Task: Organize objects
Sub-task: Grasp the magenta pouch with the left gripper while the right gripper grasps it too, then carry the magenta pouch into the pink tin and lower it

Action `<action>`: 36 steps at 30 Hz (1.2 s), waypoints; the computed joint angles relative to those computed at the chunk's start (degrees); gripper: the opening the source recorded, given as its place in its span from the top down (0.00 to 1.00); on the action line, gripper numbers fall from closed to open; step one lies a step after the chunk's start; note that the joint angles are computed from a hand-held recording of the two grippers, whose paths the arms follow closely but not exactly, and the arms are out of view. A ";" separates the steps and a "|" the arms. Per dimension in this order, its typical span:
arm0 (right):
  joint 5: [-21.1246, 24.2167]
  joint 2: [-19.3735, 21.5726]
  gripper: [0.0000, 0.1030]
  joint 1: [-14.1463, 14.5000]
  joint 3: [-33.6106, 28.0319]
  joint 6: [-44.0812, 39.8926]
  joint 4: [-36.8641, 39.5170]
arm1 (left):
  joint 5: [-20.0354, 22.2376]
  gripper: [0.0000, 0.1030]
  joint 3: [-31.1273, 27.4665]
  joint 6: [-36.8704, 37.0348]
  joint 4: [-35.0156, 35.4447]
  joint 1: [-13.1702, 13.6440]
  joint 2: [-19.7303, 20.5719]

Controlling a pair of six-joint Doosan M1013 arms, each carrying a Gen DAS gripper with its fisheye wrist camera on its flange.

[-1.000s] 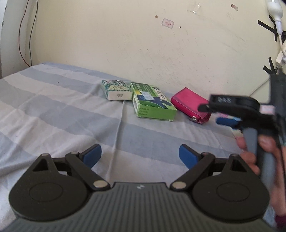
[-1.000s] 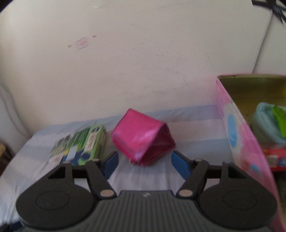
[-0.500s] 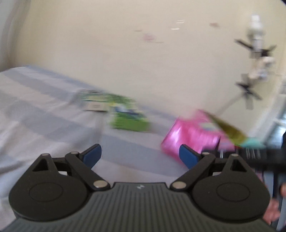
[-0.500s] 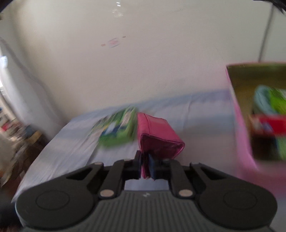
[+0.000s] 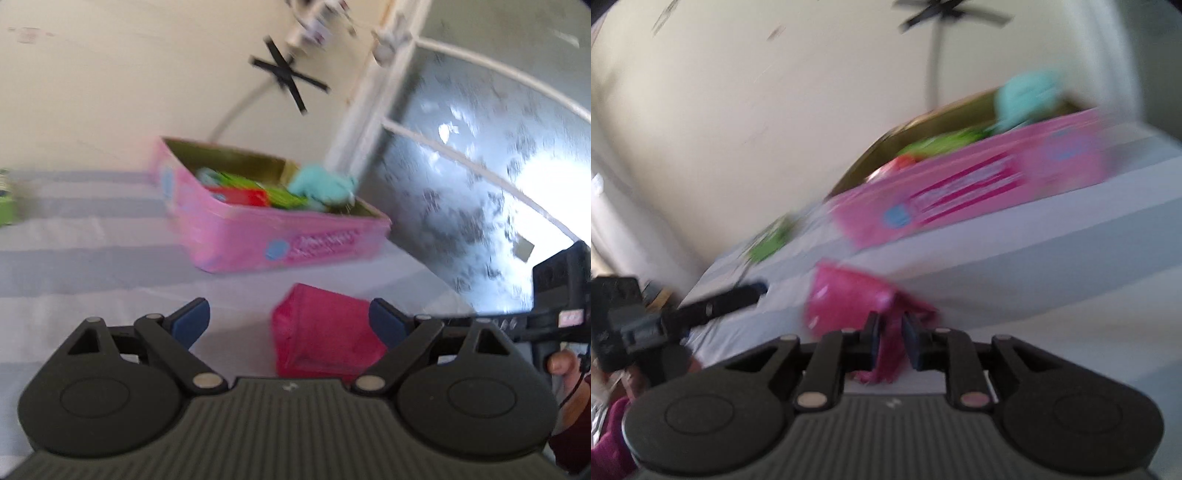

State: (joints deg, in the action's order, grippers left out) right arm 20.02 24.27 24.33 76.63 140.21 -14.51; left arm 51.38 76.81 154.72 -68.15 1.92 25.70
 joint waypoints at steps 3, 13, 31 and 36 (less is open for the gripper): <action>-3.37 -1.15 0.76 -0.54 2.10 0.65 -0.01 | 0.31 0.16 -0.99 -2.60 3.17 -1.30 0.33; -5.07 2.39 0.83 -0.66 -0.59 -23.62 19.57 | 1.51 0.47 -3.04 -9.77 12.36 -3.21 1.16; 7.56 17.47 0.84 -6.42 -32.76 -24.09 3.28 | -11.44 0.43 -28.91 -29.32 24.07 -9.57 13.71; 17.93 24.09 0.80 -6.95 -44.99 -20.11 -5.96 | -11.83 0.35 -35.44 -43.57 35.36 -10.77 17.43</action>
State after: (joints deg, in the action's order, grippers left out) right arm 37.95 48.35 17.38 31.65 120.10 -20.47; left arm 39.56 41.36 111.15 -32.79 -8.85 43.13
